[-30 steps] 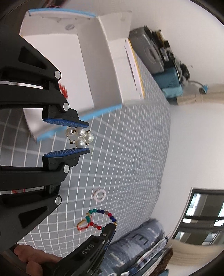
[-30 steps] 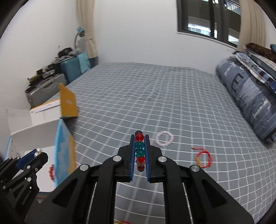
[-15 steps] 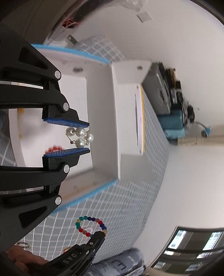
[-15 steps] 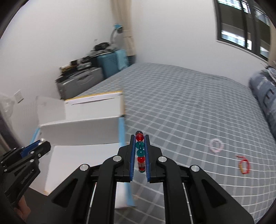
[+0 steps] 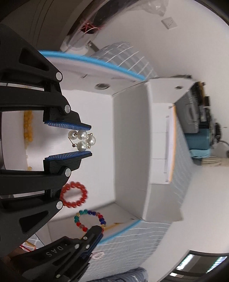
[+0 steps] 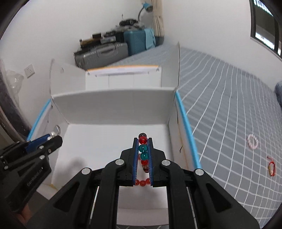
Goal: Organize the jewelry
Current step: 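Carry the pearl earrings and multicolour bracelet over the white box, then open both tools to drop the earrings and bracelet into the box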
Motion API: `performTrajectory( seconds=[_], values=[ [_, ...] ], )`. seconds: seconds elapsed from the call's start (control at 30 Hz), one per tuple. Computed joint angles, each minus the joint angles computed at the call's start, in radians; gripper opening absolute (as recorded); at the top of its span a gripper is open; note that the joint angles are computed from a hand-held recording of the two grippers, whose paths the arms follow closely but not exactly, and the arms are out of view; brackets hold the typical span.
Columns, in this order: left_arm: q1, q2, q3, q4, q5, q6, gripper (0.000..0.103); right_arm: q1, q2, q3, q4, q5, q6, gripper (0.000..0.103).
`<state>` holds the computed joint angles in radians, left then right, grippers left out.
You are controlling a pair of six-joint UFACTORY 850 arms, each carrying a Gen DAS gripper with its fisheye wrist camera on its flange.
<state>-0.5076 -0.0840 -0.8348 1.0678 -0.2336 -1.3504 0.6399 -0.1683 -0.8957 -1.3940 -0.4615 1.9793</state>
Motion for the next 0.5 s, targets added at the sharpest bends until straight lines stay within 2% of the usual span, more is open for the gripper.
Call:
performTrajectory(
  seconds=[0.07,0.27,0.5],
  values=[
    [0.014,-0.024,-0.013,-0.137,-0.004,0.137,0.024,-0.013,-0.017,-0.011,0.075,0.031,-0.066,0.009],
    [0.035,-0.056,-0.037,-0.375,-0.039,0.369,0.024,-0.044,-0.072,-0.064,0.432,0.05,-0.402,0.009],
    [0.044,-0.095,-0.064,-0.514,-0.071,0.507,0.024,-0.058,-0.106,-0.089,0.585,0.06,-0.549,0.009]
  ],
)
